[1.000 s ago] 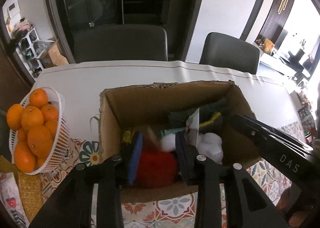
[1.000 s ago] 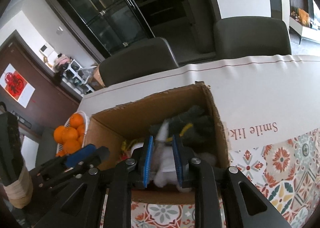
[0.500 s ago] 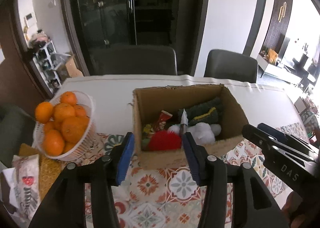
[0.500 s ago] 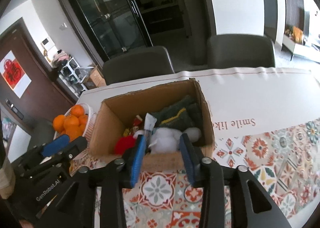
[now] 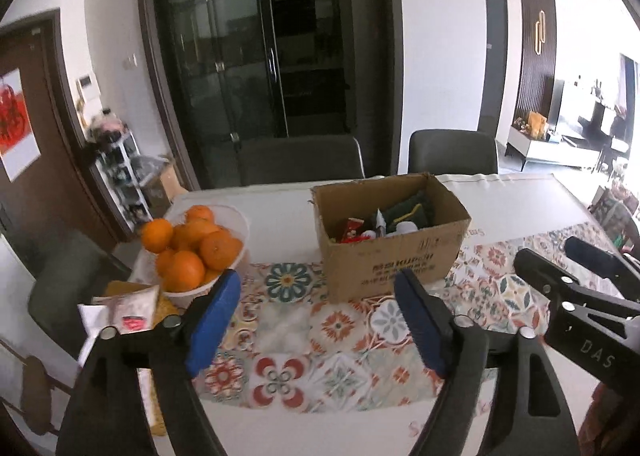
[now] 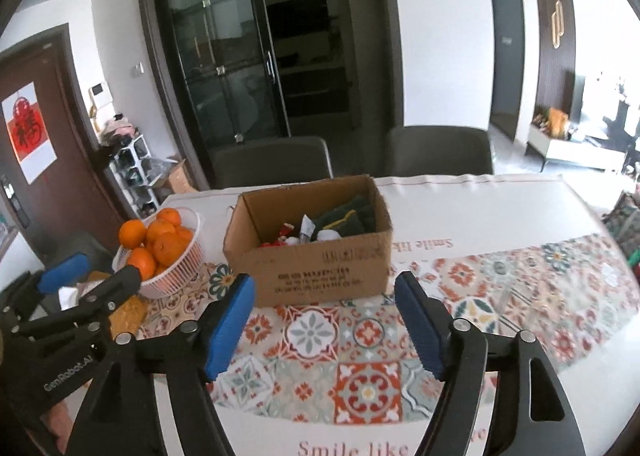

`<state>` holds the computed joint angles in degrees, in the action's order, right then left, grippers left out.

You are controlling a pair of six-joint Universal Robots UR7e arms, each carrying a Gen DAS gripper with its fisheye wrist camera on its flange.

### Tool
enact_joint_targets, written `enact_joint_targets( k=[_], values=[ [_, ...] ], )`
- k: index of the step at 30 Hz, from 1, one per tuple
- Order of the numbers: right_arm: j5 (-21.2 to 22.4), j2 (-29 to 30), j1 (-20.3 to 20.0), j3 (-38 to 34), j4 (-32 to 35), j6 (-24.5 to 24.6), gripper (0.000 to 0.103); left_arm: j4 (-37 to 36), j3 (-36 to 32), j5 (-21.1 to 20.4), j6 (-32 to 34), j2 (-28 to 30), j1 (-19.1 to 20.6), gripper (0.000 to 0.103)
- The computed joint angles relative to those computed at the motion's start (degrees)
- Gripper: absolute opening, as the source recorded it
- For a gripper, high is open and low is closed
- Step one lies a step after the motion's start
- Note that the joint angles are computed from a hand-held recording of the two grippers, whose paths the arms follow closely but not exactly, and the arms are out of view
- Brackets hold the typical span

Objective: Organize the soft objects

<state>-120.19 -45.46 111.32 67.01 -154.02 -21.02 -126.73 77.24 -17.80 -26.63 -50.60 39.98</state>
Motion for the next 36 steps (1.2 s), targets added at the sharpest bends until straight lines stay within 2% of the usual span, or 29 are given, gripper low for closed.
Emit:
enact_joint_targets(
  k=[8,16,21,25,31,36],
  values=[
    [-2.6,-8.5,2.8,15.8,-9.0,1.3,0.082,2.2,12.5,3.2,-6.3,-8.3,-5.2,0.099],
    [-5.9,-14.1,5.8,25.6,-15.0,2.4,0.085,13.5,18.6,4.5,-18.8,-14.2,-9.6,0.102],
    [-8.3,-16.5,7.3,29.0,-16.9,2.6,0.088,25.7,19.1,6.5,-30.3,-15.9,-12.2,0.103],
    [-9.9,-18.5,8.3,31.5,-18.4,2.1,0.088,29.1,20.1,6.2,-34.3,-16.9,-13.7,0.103],
    [-9.8,-22.0,8.8,34.1,-16.7,3.0,0.088,44.3,18.1,6.5,-48.6,-16.7,-16.5,0.103],
    [-10.2,-24.5,9.2,36.3,-16.9,2.7,0.088,53.0,16.7,6.2,-56.5,-16.3,-18.3,0.103]
  ],
)
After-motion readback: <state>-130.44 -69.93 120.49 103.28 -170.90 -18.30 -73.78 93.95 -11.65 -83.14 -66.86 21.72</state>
